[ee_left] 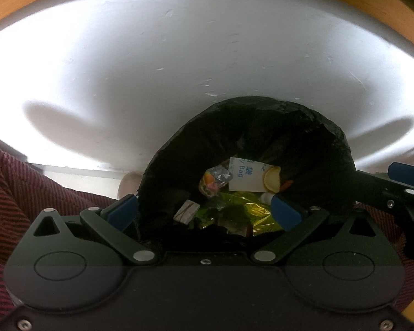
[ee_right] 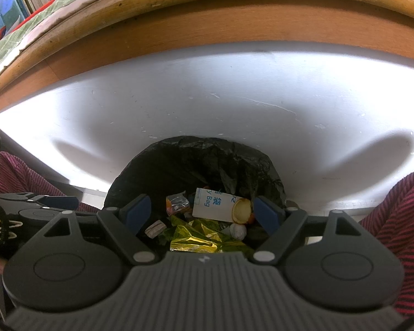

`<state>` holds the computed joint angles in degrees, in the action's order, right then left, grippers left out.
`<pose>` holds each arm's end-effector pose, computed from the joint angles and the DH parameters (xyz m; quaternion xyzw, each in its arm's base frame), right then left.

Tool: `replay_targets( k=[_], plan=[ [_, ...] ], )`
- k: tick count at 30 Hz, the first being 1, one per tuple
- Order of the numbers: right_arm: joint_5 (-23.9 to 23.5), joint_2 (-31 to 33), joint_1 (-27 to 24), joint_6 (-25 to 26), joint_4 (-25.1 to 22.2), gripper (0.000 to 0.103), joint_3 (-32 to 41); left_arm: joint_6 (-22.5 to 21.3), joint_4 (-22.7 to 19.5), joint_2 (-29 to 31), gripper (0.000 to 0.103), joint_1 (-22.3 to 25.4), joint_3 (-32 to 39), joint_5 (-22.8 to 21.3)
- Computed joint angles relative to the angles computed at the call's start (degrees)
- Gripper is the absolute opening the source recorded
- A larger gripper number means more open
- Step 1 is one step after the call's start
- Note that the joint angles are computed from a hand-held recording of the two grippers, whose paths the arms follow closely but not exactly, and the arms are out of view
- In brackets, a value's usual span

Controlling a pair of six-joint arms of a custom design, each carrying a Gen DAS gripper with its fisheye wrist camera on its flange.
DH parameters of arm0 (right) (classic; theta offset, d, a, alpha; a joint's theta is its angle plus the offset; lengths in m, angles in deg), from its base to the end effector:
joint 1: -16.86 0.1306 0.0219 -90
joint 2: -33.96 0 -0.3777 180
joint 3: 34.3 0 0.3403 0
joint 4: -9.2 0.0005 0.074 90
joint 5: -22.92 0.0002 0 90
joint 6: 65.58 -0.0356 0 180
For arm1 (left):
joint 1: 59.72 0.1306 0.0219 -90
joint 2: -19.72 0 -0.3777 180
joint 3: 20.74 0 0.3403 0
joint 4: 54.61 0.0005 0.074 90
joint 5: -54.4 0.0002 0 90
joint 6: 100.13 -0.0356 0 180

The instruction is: Collect trash

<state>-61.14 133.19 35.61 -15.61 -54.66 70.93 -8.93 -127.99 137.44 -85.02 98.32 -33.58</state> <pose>0.4549 0.1500 0.4462 0.1913 0.9405 0.0923 0.2653 0.5158 -0.2458 0.3686 0.2089 0.9653 -0.0527 0.1479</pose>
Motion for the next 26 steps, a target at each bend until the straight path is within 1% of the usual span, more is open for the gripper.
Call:
replay_targets(
  k=[20, 24, 26],
  plan=[
    [0.05, 0.24, 0.0, -0.08, -0.25, 0.088, 0.37, -0.34, -0.85, 0.54, 0.102, 0.21, 0.7, 0.05],
    [0.08, 0.27, -0.02, -0.05, -0.34, 0.088, 0.46, -0.95, 0.62, -0.33, 0.102, 0.11, -0.58, -0.04],
    [0.31, 0.38, 0.12, -0.24, -0.45, 0.088, 0.61, -1.05, 0.6, -0.47, 0.102, -0.05, -0.6, -0.21]
  ],
)
